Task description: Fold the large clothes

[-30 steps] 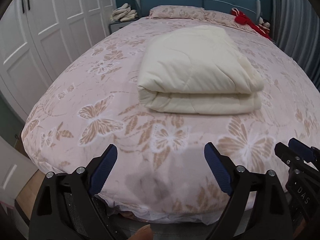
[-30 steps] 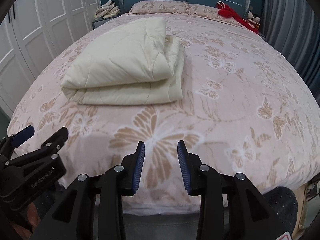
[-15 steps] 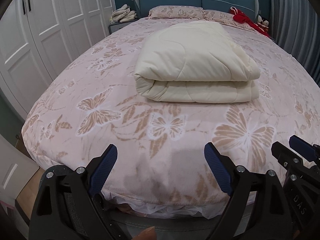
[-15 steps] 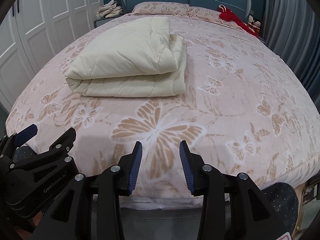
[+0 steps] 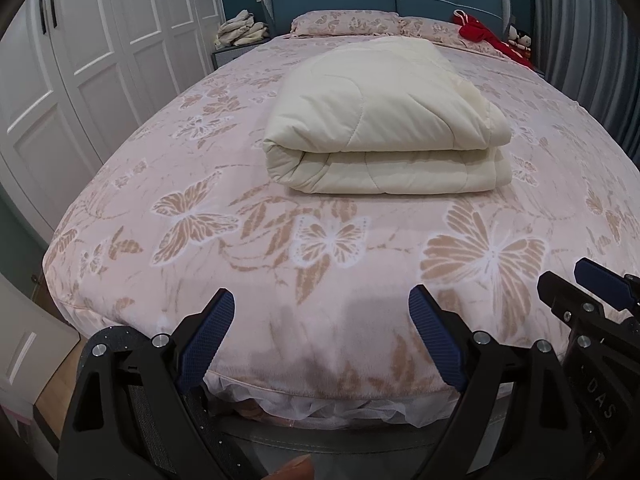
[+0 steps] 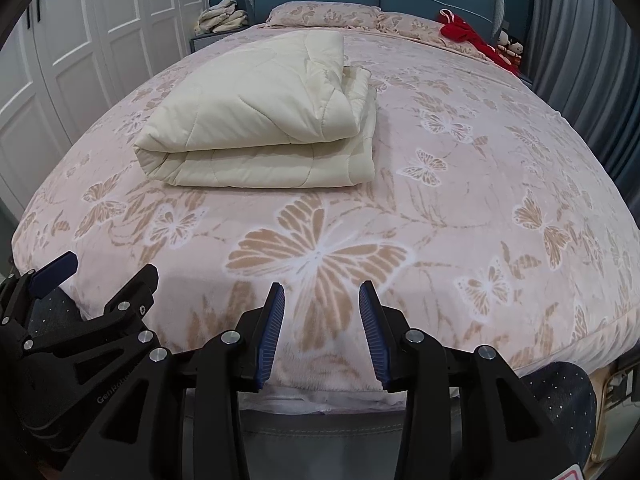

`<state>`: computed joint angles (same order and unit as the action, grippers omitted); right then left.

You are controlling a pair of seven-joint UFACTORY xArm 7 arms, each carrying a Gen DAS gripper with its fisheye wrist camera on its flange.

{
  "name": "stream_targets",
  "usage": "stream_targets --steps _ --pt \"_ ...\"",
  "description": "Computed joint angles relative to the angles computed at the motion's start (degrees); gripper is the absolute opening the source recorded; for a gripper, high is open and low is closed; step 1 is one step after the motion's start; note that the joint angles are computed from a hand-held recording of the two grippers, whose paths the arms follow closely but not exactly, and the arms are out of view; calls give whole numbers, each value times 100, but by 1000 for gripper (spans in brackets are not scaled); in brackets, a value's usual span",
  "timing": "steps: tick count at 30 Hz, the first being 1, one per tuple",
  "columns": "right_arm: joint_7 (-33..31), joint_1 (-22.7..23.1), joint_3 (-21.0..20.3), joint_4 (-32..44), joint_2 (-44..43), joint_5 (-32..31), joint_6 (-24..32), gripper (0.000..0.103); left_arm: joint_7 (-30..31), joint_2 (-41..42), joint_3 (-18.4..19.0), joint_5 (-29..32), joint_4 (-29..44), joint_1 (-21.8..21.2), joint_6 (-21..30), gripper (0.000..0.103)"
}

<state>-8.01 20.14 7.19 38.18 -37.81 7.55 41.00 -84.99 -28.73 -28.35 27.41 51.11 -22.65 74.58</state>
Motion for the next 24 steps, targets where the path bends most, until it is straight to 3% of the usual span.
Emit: stream_targets --steps 24 --pt "-15 29 12 -29 -29 3 75 39 -18 -2 5 -122 -1 -10 -98 87"
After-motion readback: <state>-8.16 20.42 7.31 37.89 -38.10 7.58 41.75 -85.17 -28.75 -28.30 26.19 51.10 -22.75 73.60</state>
